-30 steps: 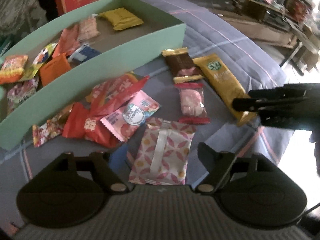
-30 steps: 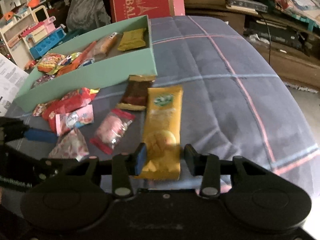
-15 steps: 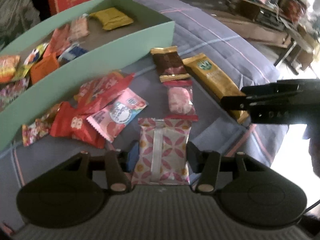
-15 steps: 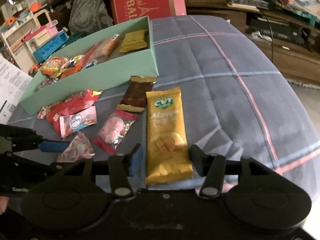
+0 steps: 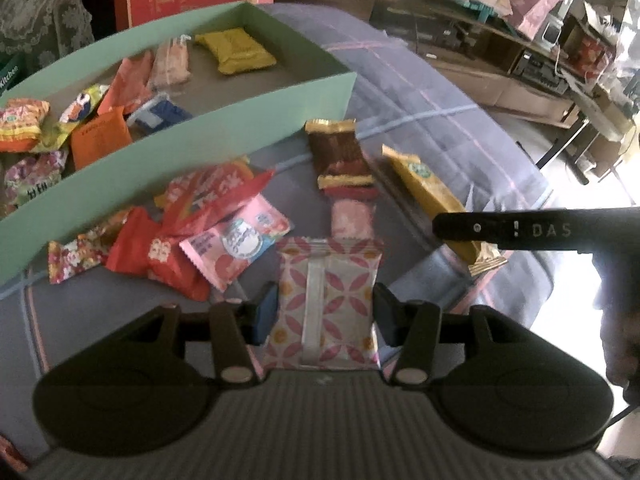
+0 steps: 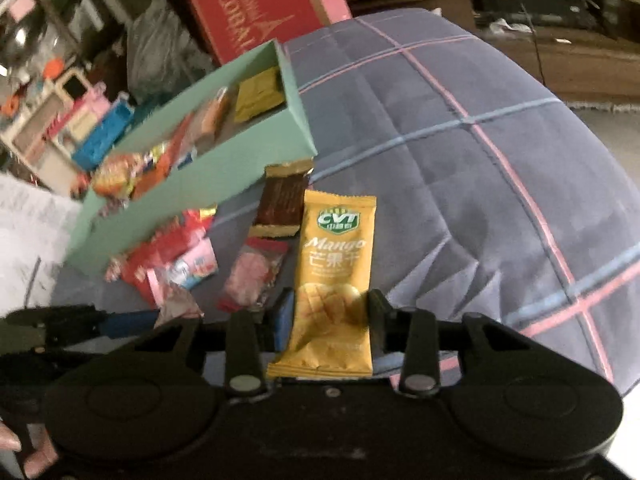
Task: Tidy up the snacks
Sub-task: 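Lift both snacks into the green tray and open both tools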
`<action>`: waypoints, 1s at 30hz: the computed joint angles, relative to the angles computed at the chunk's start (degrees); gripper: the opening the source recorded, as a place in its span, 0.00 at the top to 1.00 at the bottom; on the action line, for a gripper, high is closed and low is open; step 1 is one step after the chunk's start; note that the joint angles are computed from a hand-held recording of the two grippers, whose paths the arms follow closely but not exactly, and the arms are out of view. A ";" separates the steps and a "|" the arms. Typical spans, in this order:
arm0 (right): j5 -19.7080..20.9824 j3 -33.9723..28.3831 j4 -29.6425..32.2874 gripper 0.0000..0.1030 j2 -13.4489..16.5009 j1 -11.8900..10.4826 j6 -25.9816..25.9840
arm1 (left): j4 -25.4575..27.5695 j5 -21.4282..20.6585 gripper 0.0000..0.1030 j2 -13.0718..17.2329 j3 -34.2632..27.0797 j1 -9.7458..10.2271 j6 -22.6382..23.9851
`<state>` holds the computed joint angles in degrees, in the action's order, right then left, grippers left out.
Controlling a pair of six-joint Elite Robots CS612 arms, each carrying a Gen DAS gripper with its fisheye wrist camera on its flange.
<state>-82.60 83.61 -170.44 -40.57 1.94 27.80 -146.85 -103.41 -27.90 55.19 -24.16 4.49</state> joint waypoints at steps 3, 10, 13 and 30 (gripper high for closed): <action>-0.03 0.50 -1.50 0.63 -0.45 -0.10 0.74 | -0.94 -0.40 0.52 -0.30 -0.06 0.08 -0.82; -0.24 -1.58 -3.22 0.86 -0.32 0.04 -1.40 | -3.23 -0.78 0.52 -0.05 -2.14 0.68 -4.26; -2.89 -2.59 0.74 0.86 -0.22 0.47 -4.89 | -3.17 -0.46 0.52 0.15 -2.62 0.93 -4.88; -13.35 -7.54 6.12 0.61 4.21 4.31 -20.66 | -1.28 -1.09 0.52 1.00 -3.43 1.89 -8.54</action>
<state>-95.95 76.07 -164.33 -36.37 6.24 7.14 -148.13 -104.50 -26.90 51.76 -22.28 -4.04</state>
